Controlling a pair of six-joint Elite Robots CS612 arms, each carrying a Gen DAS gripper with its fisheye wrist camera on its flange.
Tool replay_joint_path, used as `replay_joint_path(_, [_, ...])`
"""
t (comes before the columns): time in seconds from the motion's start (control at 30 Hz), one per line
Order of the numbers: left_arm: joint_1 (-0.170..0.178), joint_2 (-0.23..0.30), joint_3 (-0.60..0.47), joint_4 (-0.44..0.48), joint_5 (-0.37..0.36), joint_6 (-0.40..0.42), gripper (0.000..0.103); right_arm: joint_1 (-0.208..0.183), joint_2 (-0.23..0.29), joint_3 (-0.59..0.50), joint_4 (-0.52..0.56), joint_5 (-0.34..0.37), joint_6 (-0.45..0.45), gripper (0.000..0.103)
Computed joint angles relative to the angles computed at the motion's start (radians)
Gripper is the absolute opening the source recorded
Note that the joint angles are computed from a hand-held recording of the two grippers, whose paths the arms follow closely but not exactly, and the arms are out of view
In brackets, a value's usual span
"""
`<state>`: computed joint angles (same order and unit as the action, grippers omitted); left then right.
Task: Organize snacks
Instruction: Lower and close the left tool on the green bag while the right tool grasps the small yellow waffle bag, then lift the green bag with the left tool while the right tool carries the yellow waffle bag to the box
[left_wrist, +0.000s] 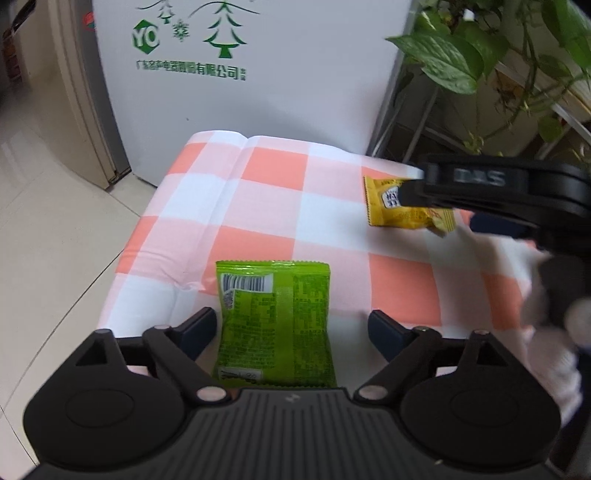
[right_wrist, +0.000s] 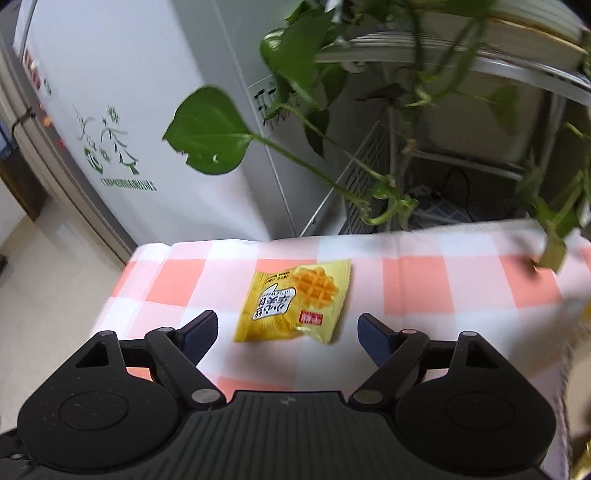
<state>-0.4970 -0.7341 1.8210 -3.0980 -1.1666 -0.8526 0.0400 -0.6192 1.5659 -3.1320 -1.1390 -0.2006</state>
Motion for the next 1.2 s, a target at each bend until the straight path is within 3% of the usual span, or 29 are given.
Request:
replay_joint_path(0.1, [-0.005,0.003,-0.007,0.028,0.015,0.015,0.102,0.007,0.018,-0.016,-0.017,-0.011,-0.017,0.087])
replay_joint_path(0.17, [-0.01,0.003,-0.017,0.084,0.044,0.007,0.103,0.011,0.026,-0.025,-0.01,-0.018,-0.037,0.087])
replay_joint_path(0.43, [-0.008,0.005,-0.011,0.066,0.049,0.006,0.103,0.026,0.067,-0.057,-0.072,-0.058,-0.063,0.084])
replay_joint_path(0.6, [-0.006,0.005,-0.015,0.076,0.047,0.008,0.103,0.021,0.071,-0.06,-0.09,-0.046,-0.046,0.059])
replay_joint_path(0.9, [-0.006,0.009,-0.012,0.056,0.051,0.018,0.102,-0.001,0.037,-0.026,-0.051,-0.011,-0.054,0.043])
replay_joint_path(1.07, [-0.007,0.003,-0.002,0.047,0.063,-0.002,0.092,-0.008,0.003,0.013,-0.026,-0.029,-0.088,0.037])
replay_joint_path(1.2, [-0.005,0.0,0.007,0.029,0.08,0.005,0.07,-0.017,-0.029,0.049,-0.006,-0.01,-0.081,0.032])
